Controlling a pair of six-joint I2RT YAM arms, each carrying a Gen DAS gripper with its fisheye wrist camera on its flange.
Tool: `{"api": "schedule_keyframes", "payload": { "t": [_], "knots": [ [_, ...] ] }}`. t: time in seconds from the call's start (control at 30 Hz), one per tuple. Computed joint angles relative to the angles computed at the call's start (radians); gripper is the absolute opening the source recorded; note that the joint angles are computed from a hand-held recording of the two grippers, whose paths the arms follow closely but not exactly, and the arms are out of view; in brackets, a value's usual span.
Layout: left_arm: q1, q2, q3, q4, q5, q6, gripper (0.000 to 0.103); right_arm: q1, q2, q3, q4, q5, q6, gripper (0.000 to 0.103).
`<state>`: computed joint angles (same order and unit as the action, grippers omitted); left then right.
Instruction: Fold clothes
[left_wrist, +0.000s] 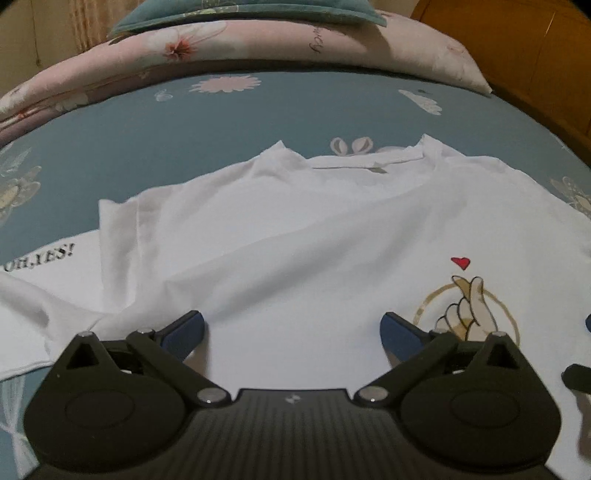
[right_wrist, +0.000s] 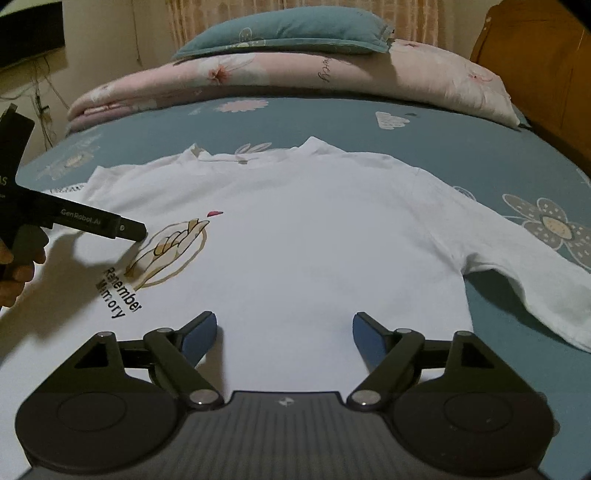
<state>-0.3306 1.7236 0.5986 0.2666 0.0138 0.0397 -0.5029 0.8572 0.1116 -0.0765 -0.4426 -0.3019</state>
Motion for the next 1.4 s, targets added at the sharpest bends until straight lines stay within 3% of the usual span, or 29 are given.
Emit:
{"api": "schedule_keyframes", "payload": {
  "t": [0.17, 0.27, 0.53, 0.67, 0.8, 1.0, 1.13, 1.27, 1.37, 1.4],
  "knots": [
    [-0.063, -0.142, -0.036, -0.116, 0.209, -0.059, 0.101, 0.007, -0.020, -0.001, -0.018, 0.010, 0.006, 0.085],
    [-0.123, -0.119, 0.000, -0.167, 0.251, -0.100, 0.101, 0.016, -0.015, -0.001, -0.010, 0.014, 0.017, 0.088],
    [-0.200, 0.096, 0.124, -0.057, 0.019, -0.163, 0.102, -0.017, 0.024, 0.012, -0.001, -0.032, 0.013, 0.091],
    [-0.209, 0.167, 0.209, -0.062, -0.057, -0.180, 0.102, -0.027, 0.047, 0.019, 0.005, -0.050, 0.012, 0.092],
    [-0.200, 0.126, 0.223, -0.144, -0.037, -0.169, 0.102, -0.038, 0.062, 0.027, 0.004, -0.066, 0.012, 0.093],
    [-0.114, -0.133, 0.018, -0.200, 0.133, -0.097, 0.102, -0.048, 0.074, 0.041, -0.007, -0.078, 0.028, 0.093],
    [-0.078, -0.198, -0.086, -0.177, 0.190, -0.060, 0.102, -0.030, 0.060, 0.036, -0.007, -0.056, 0.043, 0.093],
    [-0.043, -0.192, -0.159, -0.068, 0.097, -0.047, 0.102, -0.033, 0.062, 0.037, -0.005, -0.062, 0.059, 0.095],
    [0.038, -0.129, -0.137, -0.028, -0.010, -0.057, 0.102, -0.033, 0.079, 0.041, 0.007, -0.068, 0.068, 0.097],
    [0.078, -0.120, -0.134, -0.011, -0.003, -0.076, 0.102, -0.031, 0.082, 0.039, 0.013, -0.068, 0.067, 0.098]
  ]
}}
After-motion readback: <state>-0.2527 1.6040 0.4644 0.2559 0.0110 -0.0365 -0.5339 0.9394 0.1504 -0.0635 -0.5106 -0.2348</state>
